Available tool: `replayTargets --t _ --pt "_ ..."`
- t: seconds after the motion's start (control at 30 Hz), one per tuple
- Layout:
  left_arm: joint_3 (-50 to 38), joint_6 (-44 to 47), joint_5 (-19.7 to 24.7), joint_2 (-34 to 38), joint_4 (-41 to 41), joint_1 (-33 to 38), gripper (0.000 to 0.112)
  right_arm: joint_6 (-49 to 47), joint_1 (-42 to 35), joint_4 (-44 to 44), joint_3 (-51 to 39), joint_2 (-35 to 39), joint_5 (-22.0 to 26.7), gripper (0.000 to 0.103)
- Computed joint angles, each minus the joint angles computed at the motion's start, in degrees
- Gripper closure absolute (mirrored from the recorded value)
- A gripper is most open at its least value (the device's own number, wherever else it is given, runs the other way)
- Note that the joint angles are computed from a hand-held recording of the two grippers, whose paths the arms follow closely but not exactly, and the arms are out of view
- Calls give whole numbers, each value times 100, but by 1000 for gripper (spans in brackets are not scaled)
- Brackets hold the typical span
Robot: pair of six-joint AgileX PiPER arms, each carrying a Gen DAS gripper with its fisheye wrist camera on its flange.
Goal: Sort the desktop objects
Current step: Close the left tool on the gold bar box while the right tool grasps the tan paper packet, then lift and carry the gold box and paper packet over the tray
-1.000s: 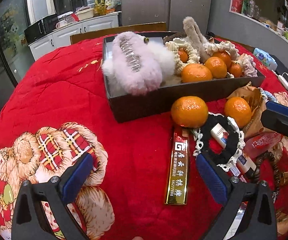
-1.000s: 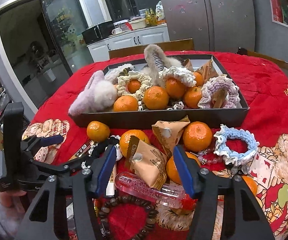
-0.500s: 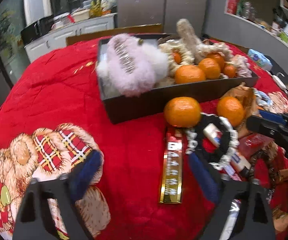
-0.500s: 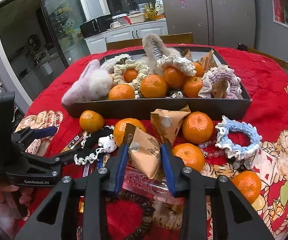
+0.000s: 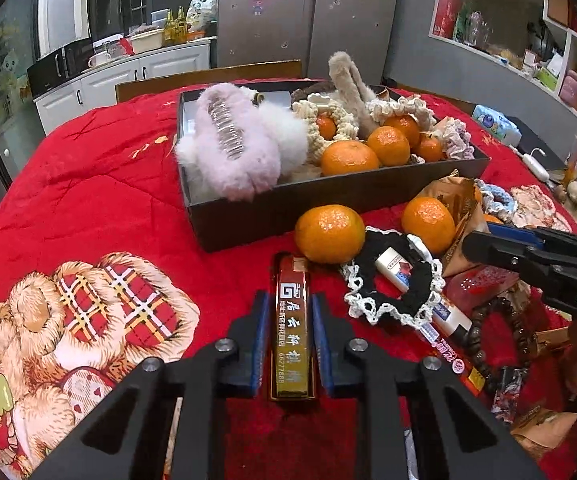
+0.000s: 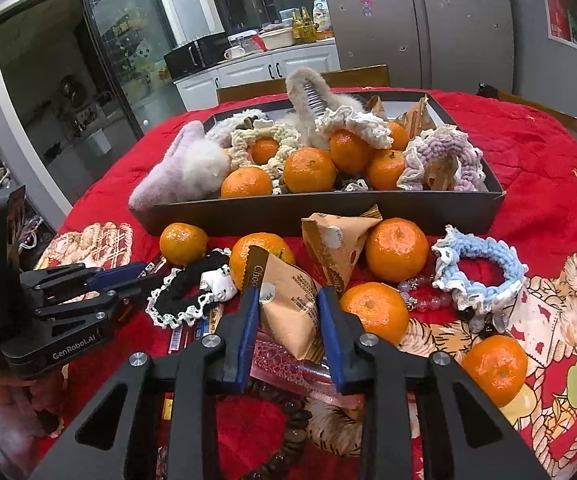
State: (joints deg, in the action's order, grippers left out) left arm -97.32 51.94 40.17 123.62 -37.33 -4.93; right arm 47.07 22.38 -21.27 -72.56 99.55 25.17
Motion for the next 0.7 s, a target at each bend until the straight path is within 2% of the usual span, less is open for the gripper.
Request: replayTargets --t 0.3,0.4,0.7 --pt "600 620 15 -371 -436 246 91 -503 -166 679 153 -98 -262 74" --pt "682 648 -44 -433 -467 212 91 -754 -244 1041 225 -145 -367 74" --pt "1311 1041 -370 -1029 -941 320 91 -850 -208 1296 352 -337 -549 75"
